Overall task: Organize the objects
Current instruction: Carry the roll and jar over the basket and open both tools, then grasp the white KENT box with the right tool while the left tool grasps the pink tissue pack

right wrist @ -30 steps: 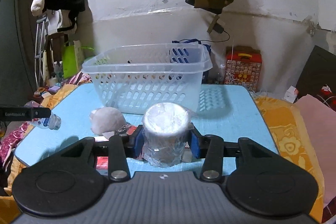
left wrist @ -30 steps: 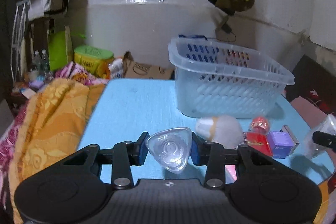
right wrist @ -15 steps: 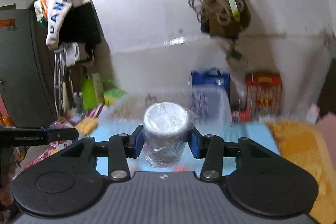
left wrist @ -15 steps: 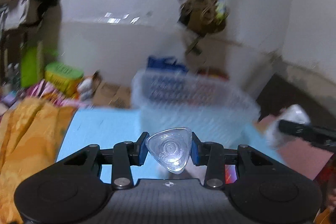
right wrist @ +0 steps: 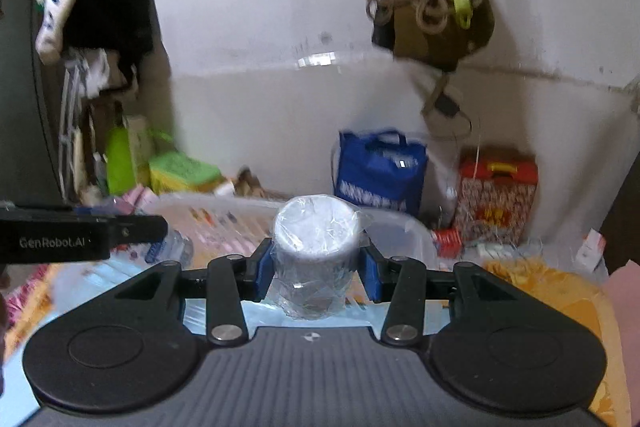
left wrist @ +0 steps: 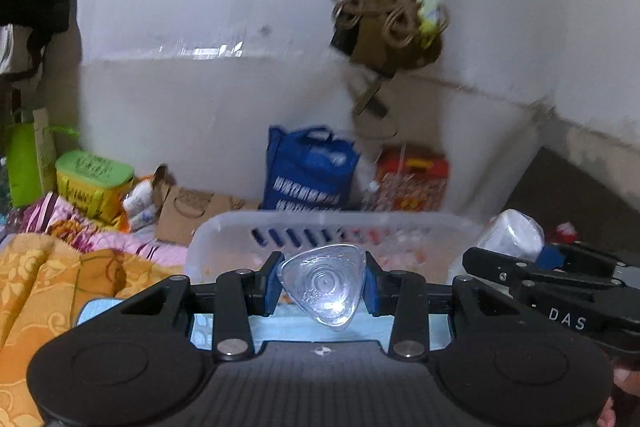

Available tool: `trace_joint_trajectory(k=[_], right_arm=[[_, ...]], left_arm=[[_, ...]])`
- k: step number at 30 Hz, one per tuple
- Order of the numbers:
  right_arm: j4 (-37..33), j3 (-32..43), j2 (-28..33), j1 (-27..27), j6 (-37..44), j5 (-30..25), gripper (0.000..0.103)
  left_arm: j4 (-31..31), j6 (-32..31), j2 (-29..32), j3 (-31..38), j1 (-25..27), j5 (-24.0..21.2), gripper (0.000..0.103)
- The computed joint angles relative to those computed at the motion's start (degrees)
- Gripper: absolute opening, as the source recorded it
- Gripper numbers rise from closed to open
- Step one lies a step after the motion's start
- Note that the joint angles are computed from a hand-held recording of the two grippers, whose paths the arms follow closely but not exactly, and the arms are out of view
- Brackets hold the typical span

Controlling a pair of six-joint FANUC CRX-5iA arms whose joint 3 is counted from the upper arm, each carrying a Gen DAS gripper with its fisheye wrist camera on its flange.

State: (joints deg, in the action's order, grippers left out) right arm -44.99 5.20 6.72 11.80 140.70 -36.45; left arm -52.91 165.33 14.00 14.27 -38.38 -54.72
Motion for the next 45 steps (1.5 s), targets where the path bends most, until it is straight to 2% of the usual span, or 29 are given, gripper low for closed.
trace_joint_trajectory(k=[2,5,8,10,11,12,13,16,18,22,24,26,28,30,32,36,40,42,45], right_arm=[[0.7,0.7,1.2,0.3,-1.6,0.0,0.048],[-0.9,0.6,1.4,-0.1,0.3,-0.5,0.049],[2.3,1.1,1.9,1.0,-1.4,-0.9,0.053],[3.0,0.6,1.6,1.5,-2.0,-0.1,0.074],[3.3,0.0,1.3,2.1,-2.2,2.3,0.097],[2.0,-1.8,0.0,2.1,-0.8,4.8,0.103],[-0.6,-2.4,-0.8,1.4,1.8,5.4,0.103],[-3.8,-2.3,-2.1,-0.6,3.3,3.3,0.103],[-9.8,-3.9,-4.3,-3.3,6.7,3.4,0.103],[-21.7,-6.2,-7.7,-12.3,16.3,-7.3,0.103],[-27.1,-9.8,-10.2,-16.8,22.0,-10.7,0.103],[-28.7,-13.3,-12.0,-19.5,23.0,-11.9,0.103],[-24.7,-15.3,-12.8,-19.3,18.4,-11.2,0.103],[-20.5,-16.4,-12.7,-18.5,14.4,-9.6,0.103],[-20.2,-17.1,-12.3,-19.2,16.3,-10.2,0.103],[-19.9,-18.8,-12.8,-19.1,24.7,-9.7,0.103],[-14.5,-17.9,-11.1,-17.0,20.8,-10.4,0.102],[-13.9,-16.5,-9.7,-17.7,19.7,-13.6,0.095],[-14.6,-16.0,-9.2,-19.4,21.1,-16.3,0.091]], left_arm=[[0.5,0.5,0.9,0.5,1.0,-0.4,0.043],[1.7,-0.6,1.5,0.4,1.9,0.7,0.043],[2.2,-1.3,2.1,0.5,2.1,1.0,0.044],[2.1,-1.2,2.4,0.6,1.9,0.9,0.044],[1.0,-0.3,2.3,0.6,1.3,0.4,0.054],[-0.2,0.6,2.1,0.5,0.8,-0.2,0.07],[-2.4,2.6,1.7,0.1,-0.2,-1.0,0.075],[-8.2,8.1,-0.2,-1.8,-3.0,-2.0,0.077],[-9.6,8.1,-1.1,-2.4,-4.2,-2.5,0.08],[-16.2,12.0,-4.2,-6.6,-10.4,-3.9,0.08],[-19.2,14.4,-5.4,-8.9,-14.3,-5.4,0.08],[-21.2,17.3,-5.6,-10.7,-17.4,-7.0,0.087],[-20.4,18.6,-5.3,-11.4,-18.5,-8.0,0.087],[-17.5,19.2,-5.7,-12.4,-17.7,-6.3,0.087],[-14.5,18.7,-6.0,-13.2,-16.8,-4.7,0.087],[-9.5,11.6,-5.4,-14.1,-16.4,-3.5,0.087],[-0.6,3.7,-4.9,-14.1,-13.5,-1.7,0.087],[3.9,0.9,-4.4,-14.3,-11.7,0.2,0.087],[6.0,-2.8,-3.4,-14.2,-11.7,0.9,0.087]])
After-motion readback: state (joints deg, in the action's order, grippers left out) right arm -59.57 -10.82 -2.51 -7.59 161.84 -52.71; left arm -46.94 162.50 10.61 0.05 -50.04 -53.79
